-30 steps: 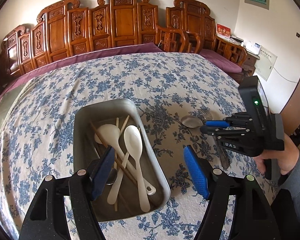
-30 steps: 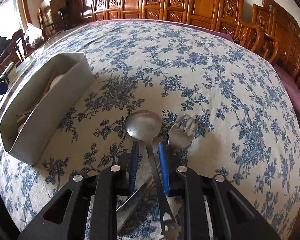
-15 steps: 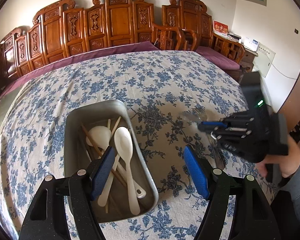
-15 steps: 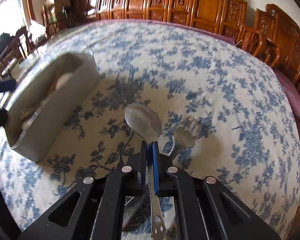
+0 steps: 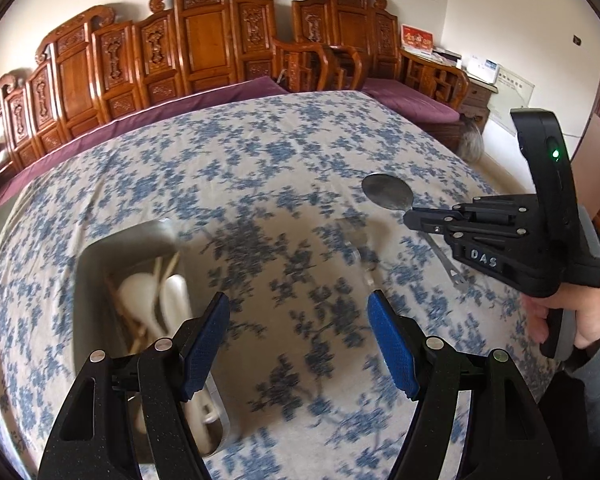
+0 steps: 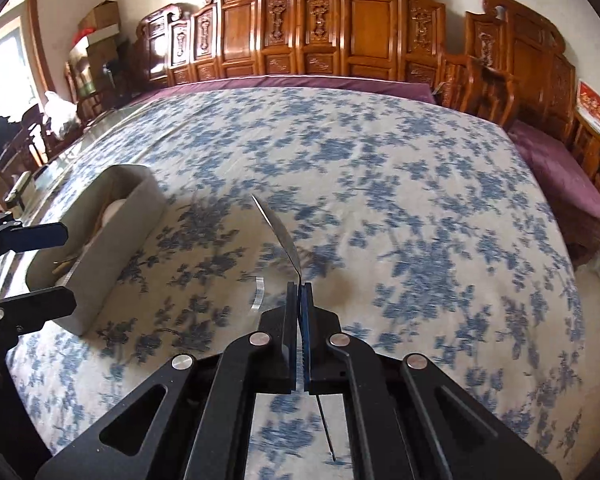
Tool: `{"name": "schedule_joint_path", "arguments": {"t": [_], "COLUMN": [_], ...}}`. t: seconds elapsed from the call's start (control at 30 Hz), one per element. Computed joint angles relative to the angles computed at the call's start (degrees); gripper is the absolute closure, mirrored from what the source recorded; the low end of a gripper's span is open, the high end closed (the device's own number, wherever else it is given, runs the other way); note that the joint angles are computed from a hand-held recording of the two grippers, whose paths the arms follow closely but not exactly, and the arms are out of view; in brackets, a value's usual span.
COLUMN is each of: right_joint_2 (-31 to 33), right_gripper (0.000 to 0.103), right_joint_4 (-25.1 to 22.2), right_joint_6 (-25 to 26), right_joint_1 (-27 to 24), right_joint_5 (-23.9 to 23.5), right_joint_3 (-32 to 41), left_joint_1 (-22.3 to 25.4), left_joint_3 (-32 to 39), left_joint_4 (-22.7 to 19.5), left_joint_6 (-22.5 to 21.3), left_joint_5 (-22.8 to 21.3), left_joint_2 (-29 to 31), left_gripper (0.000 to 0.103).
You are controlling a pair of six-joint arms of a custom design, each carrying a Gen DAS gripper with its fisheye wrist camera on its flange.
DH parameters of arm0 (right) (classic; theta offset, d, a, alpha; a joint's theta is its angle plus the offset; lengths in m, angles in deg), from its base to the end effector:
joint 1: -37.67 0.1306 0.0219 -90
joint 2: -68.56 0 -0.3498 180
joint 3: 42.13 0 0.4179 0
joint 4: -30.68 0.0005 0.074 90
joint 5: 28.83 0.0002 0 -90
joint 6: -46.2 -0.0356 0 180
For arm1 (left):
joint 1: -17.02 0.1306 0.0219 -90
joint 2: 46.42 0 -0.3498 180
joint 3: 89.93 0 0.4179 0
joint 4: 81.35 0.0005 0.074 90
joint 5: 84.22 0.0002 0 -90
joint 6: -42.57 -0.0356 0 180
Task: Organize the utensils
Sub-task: 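Grasp the metal fork with the left gripper while the right gripper holds the knife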
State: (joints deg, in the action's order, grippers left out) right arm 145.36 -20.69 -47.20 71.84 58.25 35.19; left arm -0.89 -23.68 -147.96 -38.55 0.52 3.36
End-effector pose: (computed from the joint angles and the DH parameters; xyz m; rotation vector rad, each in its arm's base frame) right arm 0.3541 0.2420 0.3899 -0.6820 2.3935 0.3450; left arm 0.2547 -0.0794 0.4320 0.1517 2.4385 -0.0960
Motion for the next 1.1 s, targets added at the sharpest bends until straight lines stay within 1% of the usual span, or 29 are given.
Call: {"name": "schedule_joint_path", "arguments": {"t": [0.17,0.43,0.53,0.6,0.7,0.87,1.03,1.1], "right_joint_2": [0.1,0.3,0.6,0.7,0.7,0.7,0.5,0.6], "right_gripper": [0.101,0.101,0.101,0.101,0.1,0.1,0.1,0.1], "right_joint_4": [-0.7,-1.1,-1.3,-1.3,-1.3,-1.3,-1.3,-1.5], "right_joint_6": [0.1,-0.3,-0.5,-0.5,-0.5,-0.5,-0.7,-0.8], "right_joint_1": [-2.4,-5.4,-5.6,-5.8,-5.7,-5.8,-6.2,-6.3], "right_joint_5": [0.6,-1.5,-1.8,-2.0,-2.3,-2.7,-3.3,-3.4], "right_joint_3": [-0.9,-1.6,-1.7,-1.7,-1.8,-1.8,-1.8,-1.8], "left_joint_1": [-3.0,-5.1,-5.7,-6.0,-6.2,-5.3,-5.1,-5.2], "left_joint_3": [1.2,2.5,3.1,3.6,4.3,5.4,5.8,5.8], "left_joint_4": [1.9,3.9,4.7,5.0,5.6,6.1,7.2,7.9], "left_joint_6": [0.7,1.0,1.2,1.5,2.0,3.2,2.8,2.5], "left_joint_5": [-1.2,-0.9,-0.9,-1.1,-1.4,-0.8,-1.7,-2.0], "left_joint_2": [4.1,11.8,14.6,16.5,18.9,22.6,23.9,24.0], "left_gripper": [0.035,0.036,0.043,0.045,0.05,0.058,0.059,0.064]}}
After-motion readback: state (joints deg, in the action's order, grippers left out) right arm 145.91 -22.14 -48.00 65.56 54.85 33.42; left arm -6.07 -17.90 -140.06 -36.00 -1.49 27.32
